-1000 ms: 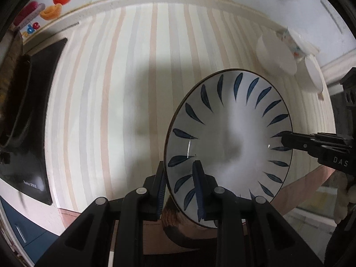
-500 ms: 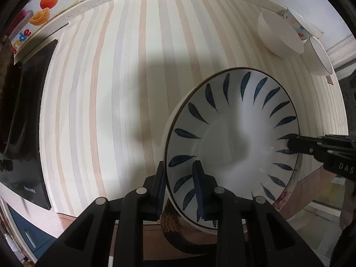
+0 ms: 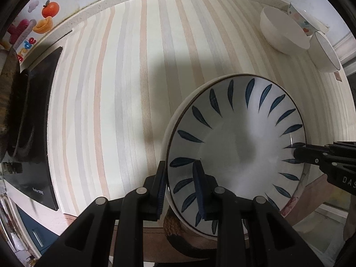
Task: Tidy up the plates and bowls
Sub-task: 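Carry the blue-striped plate with both tools and lower it onto the white plate stack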
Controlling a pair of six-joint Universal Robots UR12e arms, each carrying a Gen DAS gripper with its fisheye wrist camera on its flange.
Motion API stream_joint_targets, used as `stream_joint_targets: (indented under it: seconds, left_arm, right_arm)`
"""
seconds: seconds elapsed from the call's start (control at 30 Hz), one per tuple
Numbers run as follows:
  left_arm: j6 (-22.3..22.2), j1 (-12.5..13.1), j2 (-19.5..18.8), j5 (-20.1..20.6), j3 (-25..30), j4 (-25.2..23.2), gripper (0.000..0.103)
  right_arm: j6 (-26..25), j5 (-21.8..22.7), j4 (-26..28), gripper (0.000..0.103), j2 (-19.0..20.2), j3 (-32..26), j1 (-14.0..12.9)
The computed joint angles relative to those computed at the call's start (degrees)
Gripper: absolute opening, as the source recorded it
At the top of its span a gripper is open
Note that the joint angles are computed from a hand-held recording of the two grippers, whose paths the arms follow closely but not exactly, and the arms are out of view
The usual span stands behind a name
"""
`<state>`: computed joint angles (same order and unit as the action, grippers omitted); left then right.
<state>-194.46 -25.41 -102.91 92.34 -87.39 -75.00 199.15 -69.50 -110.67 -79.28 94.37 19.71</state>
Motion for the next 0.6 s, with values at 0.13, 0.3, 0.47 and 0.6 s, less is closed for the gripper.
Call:
stream_joint_targets:
  seconds: [0.13, 0.3, 0.47, 0.6]
  left_arm:
    - [-1.13, -0.72, -0.19, 1.23, 0.43, -0.43, 0.021]
    - [-3.02, -1.76, -0.36, 2.95, 0.80, -0.70, 0.021]
    - [-5.04, -1.78, -0.06, 2.83, 0.56, -0.57, 0.021]
    - [-6.90, -1.78, 1.58, 1.64, -0.11, -0.11, 0.021]
  right_arm:
    - [-0.21, -0.11, 0.02, 0.013, -0.09, -0.09, -0.08]
    - [-0.67, 0.48, 0.57, 0.014, -0.27, 0.03, -0.32]
    - [-1.35, -1.06, 0.71, 0.014, -0.31, -0.37, 0.41]
    - [0.19, -2.79, -0.52, 0.014, -1.24, -0.11, 0.73]
